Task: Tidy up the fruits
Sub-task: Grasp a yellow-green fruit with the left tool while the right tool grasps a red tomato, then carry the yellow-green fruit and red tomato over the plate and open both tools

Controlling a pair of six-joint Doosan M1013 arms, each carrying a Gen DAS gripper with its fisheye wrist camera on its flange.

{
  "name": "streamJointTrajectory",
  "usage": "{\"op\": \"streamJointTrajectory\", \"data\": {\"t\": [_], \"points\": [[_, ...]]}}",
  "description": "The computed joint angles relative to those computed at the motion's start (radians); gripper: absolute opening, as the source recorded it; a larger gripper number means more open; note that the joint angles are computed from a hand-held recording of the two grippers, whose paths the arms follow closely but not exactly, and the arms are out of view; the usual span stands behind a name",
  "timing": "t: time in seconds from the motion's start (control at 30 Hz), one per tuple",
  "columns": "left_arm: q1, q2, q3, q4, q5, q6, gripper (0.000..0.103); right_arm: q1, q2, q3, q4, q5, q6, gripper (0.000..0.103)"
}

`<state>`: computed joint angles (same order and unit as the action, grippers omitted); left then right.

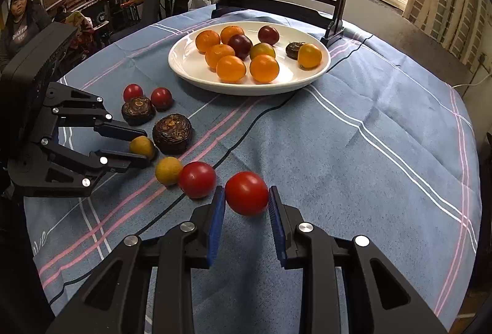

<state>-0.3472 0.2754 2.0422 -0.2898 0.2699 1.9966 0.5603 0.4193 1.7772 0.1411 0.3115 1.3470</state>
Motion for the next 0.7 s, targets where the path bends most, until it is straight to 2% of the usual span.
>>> {"op": "streamJointTrajectory", "data": {"t": [0.03, 0.1, 0.2, 0.37, 0.53, 0.6, 0.7], "points": [[0.003, -0.003, 0.003, -0.027, -0.005, 0.028, 0.027, 0.001, -0.001, 0.001, 0.006, -0.003, -0.007, 0.029], [-0.003, -0.011, 0.011, 0.035, -0.025, -0.026, 0.027, 0.002, -0.003, 0.005, 0.043, -0.008, -0.042, 0.029], [-0.001, -0.025, 0.020, 0.021, -0.034, -0.021, 0.027, 0.005, 0.001, 0.001, 0.087, -0.003, -0.075, 0.029], [0.004, -0.050, 0.038, 0.064, -0.062, -0.088, 0.027, 0.014, 0.004, -0.007, 0.147, 0.001, -0.117, 0.029], [0.018, -0.079, 0.053, 0.092, -0.087, -0.138, 0.027, 0.029, 0.005, -0.021, 0.118, 0.009, -0.077, 0.029], [0.023, -0.088, 0.056, 0.113, -0.096, -0.163, 0.027, 0.036, 0.001, -0.022, 0.058, 0.005, -0.019, 0.029], [0.034, -0.098, 0.061, 0.078, -0.104, -0.134, 0.027, 0.038, -0.011, -0.018, 0.043, -0.004, 0.007, 0.029]]}}
